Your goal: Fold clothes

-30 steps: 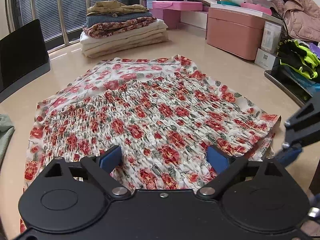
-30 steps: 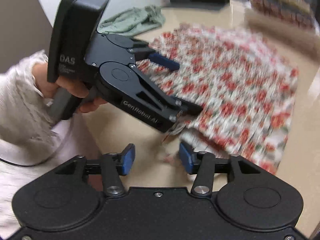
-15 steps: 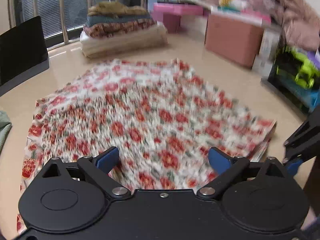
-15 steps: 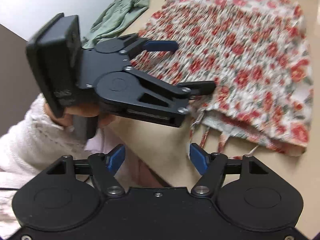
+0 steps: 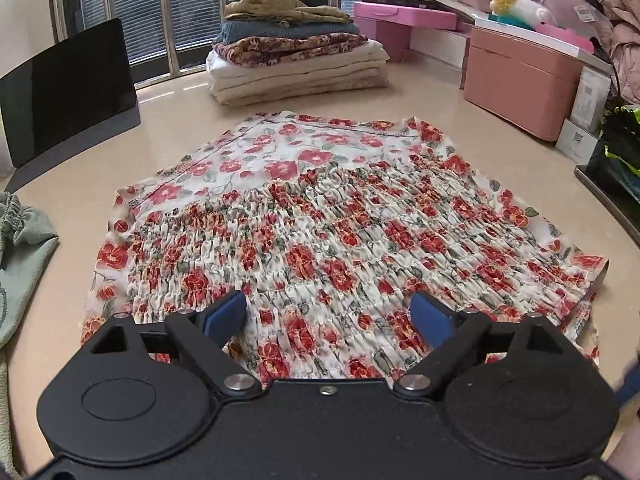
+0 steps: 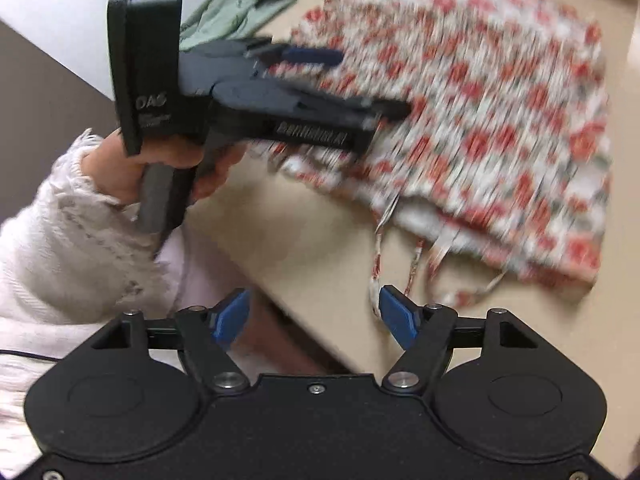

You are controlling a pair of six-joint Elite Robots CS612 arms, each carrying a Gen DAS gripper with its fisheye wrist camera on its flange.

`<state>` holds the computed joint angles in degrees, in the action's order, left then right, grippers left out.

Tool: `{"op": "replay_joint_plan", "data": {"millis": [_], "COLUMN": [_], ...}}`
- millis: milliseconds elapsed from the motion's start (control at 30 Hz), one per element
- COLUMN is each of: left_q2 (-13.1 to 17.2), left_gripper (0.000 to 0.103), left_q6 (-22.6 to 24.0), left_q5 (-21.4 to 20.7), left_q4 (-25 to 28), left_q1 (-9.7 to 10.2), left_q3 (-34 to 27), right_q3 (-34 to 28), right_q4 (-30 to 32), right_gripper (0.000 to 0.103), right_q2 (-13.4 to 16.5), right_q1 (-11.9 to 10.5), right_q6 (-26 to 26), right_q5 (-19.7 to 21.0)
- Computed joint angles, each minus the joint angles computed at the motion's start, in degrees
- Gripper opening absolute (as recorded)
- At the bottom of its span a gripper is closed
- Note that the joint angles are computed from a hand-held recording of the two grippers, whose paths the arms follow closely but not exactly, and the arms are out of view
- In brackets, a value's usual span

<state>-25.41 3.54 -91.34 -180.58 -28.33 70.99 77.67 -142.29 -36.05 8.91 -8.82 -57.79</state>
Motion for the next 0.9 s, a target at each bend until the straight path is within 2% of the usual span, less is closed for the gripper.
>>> {"op": "replay_joint_plan", "data": {"millis": [100,133,300,333,500,600,700,800,900], "left_q2": [0.0,0.0,0.1,0.1,0.2,0.2,0.2,0.3,0.3], "left_gripper": [0.090,0.090,0.090,0.090,0.090,0.090,0.090,0.090,0.090], "left_q6": [-0.1,0.0,0.1,0.1,0.1,0.2,0.3,0.5,0.6], "left_q5": [0.1,0.1,0.0,0.0,-0.1,-0.1,-0.2,-0.4,-0.6], "left_q4": [-0.5,-0.6,-0.6,-0.7,-0.9,-1.0,-1.3,-1.6,-1.7], "left_q1": [-0.01,-0.01,0.05,0.06,0.08,0.08,0.08,0.19,0.27], "left_q3": [0.2,0.3,0.1,0.1,0.1,0.1,0.2,0.2,0.2], "right_q3": [-0.3,0.2,4.9,5.0,3.6,3.6,4.9,6.5,5.3], "right_q4": [3.3,2.1,-17.6,-18.7,-15.0,-11.4,-14.2,-24.0,-26.2], "right_gripper": [0.075,0.075,0.075,0.075,0.077,0.076,0.075,0.075,0.075], "right_q2": [-0.1,-0.2,-1.1,-1.1,0.1,-0.3,-0.7,-0.6,0.6], "right_q1": [-0.1,0.1,1.1,1.2,1.4,1.2,1.2,1.3,1.4], "right_q6": [-0.5,-0.2,0.2,-0.5,-0.9,-1.2,-1.2,1.6,2.7], "right_q5": [1.7,1.6,-4.9,-5.6,-5.6,-2.6,-2.1,-5.2,-7.0]}}
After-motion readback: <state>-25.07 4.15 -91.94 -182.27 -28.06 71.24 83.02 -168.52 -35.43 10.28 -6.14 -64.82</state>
